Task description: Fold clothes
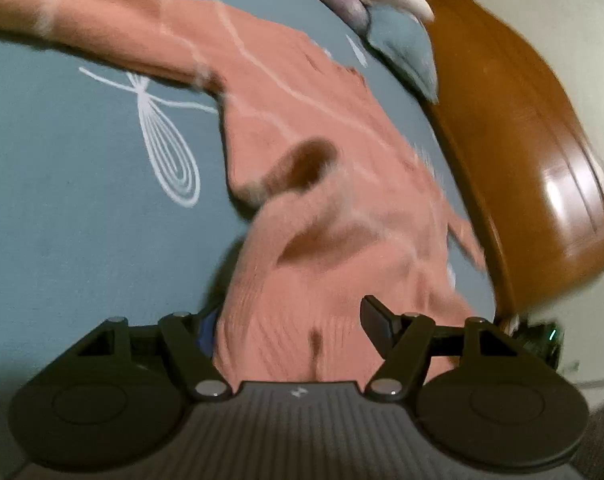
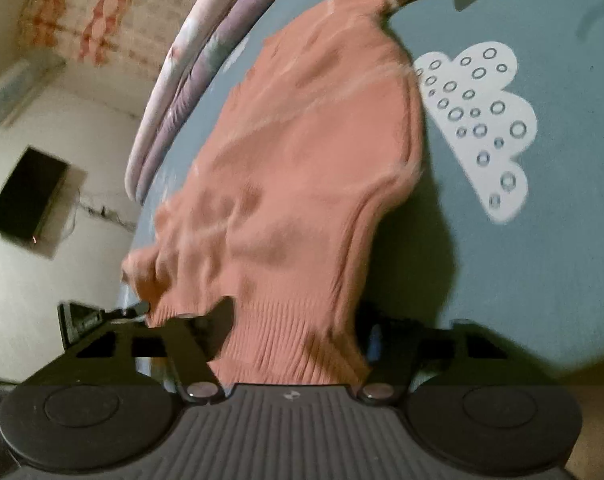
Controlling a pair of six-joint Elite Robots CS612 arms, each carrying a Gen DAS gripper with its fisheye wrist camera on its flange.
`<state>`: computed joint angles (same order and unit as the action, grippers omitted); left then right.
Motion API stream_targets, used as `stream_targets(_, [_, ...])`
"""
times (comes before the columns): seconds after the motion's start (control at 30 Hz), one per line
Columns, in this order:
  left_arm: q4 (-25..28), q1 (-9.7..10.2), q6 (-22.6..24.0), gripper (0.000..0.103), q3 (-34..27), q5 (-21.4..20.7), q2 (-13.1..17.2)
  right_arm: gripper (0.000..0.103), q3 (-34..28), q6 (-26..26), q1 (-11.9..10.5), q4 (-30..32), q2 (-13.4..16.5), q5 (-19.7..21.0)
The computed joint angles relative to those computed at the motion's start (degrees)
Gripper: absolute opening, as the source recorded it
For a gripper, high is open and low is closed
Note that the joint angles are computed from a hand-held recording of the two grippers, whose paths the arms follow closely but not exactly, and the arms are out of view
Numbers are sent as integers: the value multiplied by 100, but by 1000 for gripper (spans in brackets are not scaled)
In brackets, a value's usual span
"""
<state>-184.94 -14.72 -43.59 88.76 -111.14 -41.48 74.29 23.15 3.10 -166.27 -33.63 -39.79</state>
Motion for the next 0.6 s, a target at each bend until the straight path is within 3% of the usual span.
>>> stream_targets(0.03, [178,-53,-2,48,-34,225,-26,32,-145,-83,15,213,56,-21])
stream_targets(0.1, [526,-162,-13,20,-46,590,-116,14,-316,-671,70,869,33,-200])
stream_targets(0.2, [652,-304,-107,7,94,737,-294,10,-479,-1409,79,1544,-43,-270])
stream_targets(0.3, [509,-461,-259,6,308,950,-521,10,-634,-1882,-4,1931,-96,64])
stream_targets(0.4, [269,-598,-488,5,502,1169,-700,10,-1004,-2801,-79,2850,-106,313])
stream_targets(0.6, [129,-767,-1026,5,740,1375,-847,10,-1726,-3943,-120,4163,27,19])
